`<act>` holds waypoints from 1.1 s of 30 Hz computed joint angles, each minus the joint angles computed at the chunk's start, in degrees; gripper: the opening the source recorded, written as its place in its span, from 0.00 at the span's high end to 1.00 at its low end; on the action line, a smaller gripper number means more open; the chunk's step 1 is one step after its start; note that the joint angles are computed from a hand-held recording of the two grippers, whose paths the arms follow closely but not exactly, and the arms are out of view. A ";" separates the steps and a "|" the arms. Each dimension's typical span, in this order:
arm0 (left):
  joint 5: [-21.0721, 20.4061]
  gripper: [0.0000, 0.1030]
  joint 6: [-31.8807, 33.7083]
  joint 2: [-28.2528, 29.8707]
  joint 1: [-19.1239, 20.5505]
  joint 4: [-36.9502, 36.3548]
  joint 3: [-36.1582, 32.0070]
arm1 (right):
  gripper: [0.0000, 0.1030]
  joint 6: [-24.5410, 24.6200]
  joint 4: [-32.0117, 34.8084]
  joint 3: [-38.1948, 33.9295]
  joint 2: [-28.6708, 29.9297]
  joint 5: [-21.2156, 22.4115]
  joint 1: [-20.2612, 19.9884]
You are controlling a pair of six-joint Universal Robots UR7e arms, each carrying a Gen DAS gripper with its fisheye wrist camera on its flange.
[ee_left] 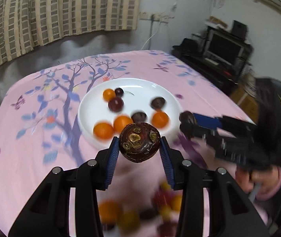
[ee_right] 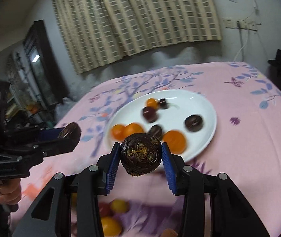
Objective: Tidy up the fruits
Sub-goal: 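Place both dark wrinkled fruits on the white plate and open both grippers, then grasp a small yellow plum with the right gripper while the left gripper grasps a red cherry tomato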
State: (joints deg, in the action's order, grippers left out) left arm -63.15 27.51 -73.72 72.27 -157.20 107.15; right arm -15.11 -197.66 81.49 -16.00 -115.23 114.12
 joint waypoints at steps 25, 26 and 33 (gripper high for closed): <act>6.96 0.05 -5.68 -19.60 0.19 -8.54 19.83 | 0.14 4.39 7.72 19.80 -5.73 -5.54 9.39; 6.47 0.05 -4.77 -20.78 0.56 -9.77 21.49 | 0.18 4.51 8.13 20.27 -5.13 -6.74 10.34; 6.18 0.05 0.23 -21.83 3.15 -19.64 29.24 | 0.25 9.66 8.58 20.40 -2.47 -8.47 12.34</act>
State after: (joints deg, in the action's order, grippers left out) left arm -56.98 27.73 -95.55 75.42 -176.84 136.39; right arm -5.45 -189.08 101.90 -18.47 -123.70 126.46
